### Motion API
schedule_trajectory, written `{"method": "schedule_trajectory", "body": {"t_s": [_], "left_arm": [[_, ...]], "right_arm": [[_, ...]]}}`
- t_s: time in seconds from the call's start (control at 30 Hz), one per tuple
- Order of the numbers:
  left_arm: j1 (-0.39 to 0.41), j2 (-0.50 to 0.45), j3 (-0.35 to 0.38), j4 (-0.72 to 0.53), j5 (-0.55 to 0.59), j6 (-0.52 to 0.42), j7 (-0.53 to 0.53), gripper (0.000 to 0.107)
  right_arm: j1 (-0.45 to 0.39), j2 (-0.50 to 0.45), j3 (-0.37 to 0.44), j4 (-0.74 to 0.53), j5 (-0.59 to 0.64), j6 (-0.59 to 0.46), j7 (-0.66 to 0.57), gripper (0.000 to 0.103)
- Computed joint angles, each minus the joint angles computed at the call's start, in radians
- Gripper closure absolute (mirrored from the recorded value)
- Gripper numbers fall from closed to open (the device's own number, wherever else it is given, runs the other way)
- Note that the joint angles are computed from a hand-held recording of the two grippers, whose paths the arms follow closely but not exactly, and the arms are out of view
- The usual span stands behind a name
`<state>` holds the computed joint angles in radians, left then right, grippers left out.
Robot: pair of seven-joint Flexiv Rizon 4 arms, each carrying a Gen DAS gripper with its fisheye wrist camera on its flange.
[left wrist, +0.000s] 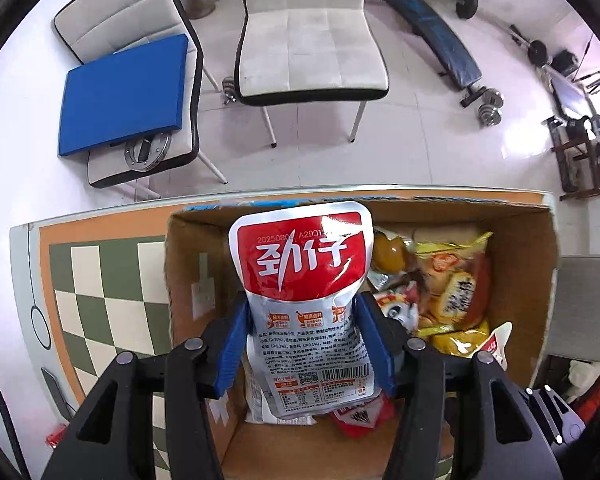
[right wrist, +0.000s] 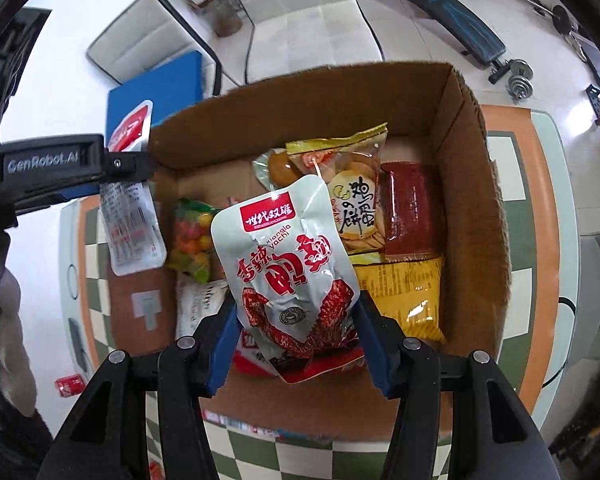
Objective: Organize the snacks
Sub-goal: 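Carry both bags over the box and open both tools to release them, then grasp the red-white spicy strip pack with the right tool while the left tool grasps the white bread pack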
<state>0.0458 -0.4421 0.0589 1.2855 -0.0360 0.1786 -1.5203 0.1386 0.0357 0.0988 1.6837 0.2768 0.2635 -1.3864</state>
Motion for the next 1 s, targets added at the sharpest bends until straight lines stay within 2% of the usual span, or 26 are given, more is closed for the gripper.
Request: {"method": "schedule_trajectory", "body": {"t_s": [0.17,0.27,0.43,0.6,0.73,0.8,1.0], "left_arm": [[-0.003,-0.031,0.0,-0.013,0.011,-0.02,-0.003,0.049],[0.0,-0.041,-0.003,-0.01,0.002,-0.023,0.007,0.044],[0.013,-0.039,-0.004,0.007,-0.038,-0.026,-0.01,0.044],[0.012,0.003,-0.001,0.055,-0.046,0.012,-0.015,0.044],[0.015,0.09,0.01,0.147,-0.064,0.071,-0.044,0.044],[0.012,0.161,0.021,0.221,-0.054,0.13,-0.056,0.044],[0.013,0.45,0.058,0.525,-0.033,0.312,-0.072,0.044]], "right_arm": [[0.001,-0.052,-0.003,-0.031,0.01,-0.039,0.01,0.039],[0.004,-0.068,0.005,-0.034,-0.018,-0.036,0.01,0.023],[0.006,-0.074,0.011,-0.037,-0.028,-0.031,-0.007,0.017],[0.002,-0.064,0.012,-0.034,-0.031,-0.027,-0.014,0.016],[-0.001,-0.032,0.011,-0.024,-0.021,-0.033,-0.02,0.016],[-0.003,-0.009,0.011,-0.01,-0.018,-0.028,-0.035,0.016],[0.008,0.125,0.008,0.064,0.062,-0.033,-0.155,0.016]]}}
